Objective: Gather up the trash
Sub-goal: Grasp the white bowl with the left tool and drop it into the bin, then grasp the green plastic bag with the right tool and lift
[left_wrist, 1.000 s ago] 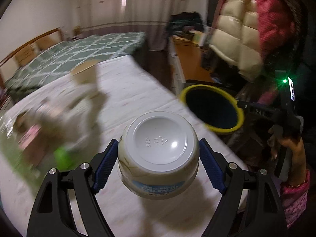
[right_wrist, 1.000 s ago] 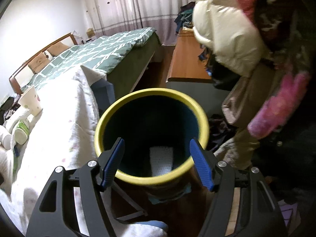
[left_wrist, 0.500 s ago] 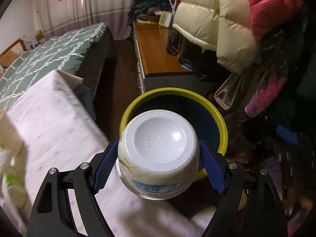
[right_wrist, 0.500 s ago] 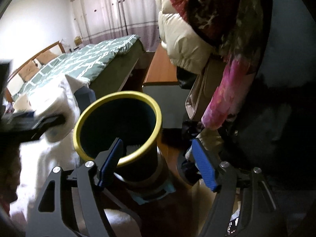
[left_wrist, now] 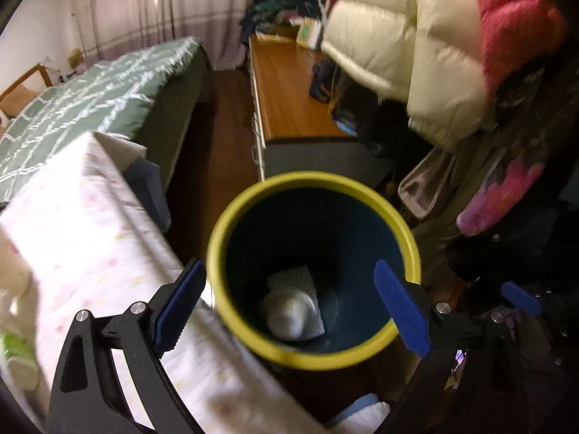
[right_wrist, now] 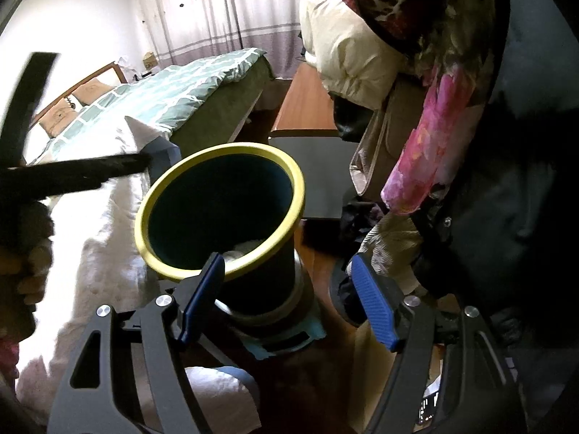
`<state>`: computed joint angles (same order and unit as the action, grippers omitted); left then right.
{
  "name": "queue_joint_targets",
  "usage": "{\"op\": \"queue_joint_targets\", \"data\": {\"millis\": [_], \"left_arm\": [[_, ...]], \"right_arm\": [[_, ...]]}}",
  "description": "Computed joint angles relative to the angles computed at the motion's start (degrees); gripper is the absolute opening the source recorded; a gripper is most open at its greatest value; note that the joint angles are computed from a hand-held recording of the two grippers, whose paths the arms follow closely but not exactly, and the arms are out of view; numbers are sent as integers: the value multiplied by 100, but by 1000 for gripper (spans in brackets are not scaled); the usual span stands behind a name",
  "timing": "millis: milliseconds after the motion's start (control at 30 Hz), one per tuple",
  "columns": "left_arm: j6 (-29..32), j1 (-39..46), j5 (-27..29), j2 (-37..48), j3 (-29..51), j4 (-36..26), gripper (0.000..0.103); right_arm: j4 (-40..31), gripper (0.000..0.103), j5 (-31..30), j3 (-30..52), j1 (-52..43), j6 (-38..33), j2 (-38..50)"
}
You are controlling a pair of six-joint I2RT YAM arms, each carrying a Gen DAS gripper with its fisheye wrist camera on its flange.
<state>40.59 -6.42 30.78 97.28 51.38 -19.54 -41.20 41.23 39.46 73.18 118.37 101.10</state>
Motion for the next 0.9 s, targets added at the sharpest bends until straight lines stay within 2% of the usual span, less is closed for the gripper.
{"op": "queue_joint_targets", "data": {"millis": [100,233,367,467,533,633,767,900], "left_arm": [[548,903,618,-522,101,-856,95],[1808,2477,1489,-959,420,-2155,97],[3239,4112,2060,-750,1114,-3340,98],[3887,5107,2239,-236,1876,-3939,98],[3999,5704,2351,155,2377,-3999,98],[3802,6308,2371,715,3075,-3864,98],[3264,6909,2276,1665,4185,-3666,98],[2773,7216,2194,2232,4804,-3276,98]], "right_arm": [[98,69,10,79,-30,-153,70],[285,69,46,347,-134,-594,242],[486,69,158,830,-293,-1357,470],[707,69,248,1307,-421,-2082,694],[901,69,281,1629,-500,-2592,857],[1238,69,266,2305,-632,-3611,1181],[1760,69,162,3431,-749,-5091,1731],[2439,66,-292,4516,-921,-6399,2256]]}}
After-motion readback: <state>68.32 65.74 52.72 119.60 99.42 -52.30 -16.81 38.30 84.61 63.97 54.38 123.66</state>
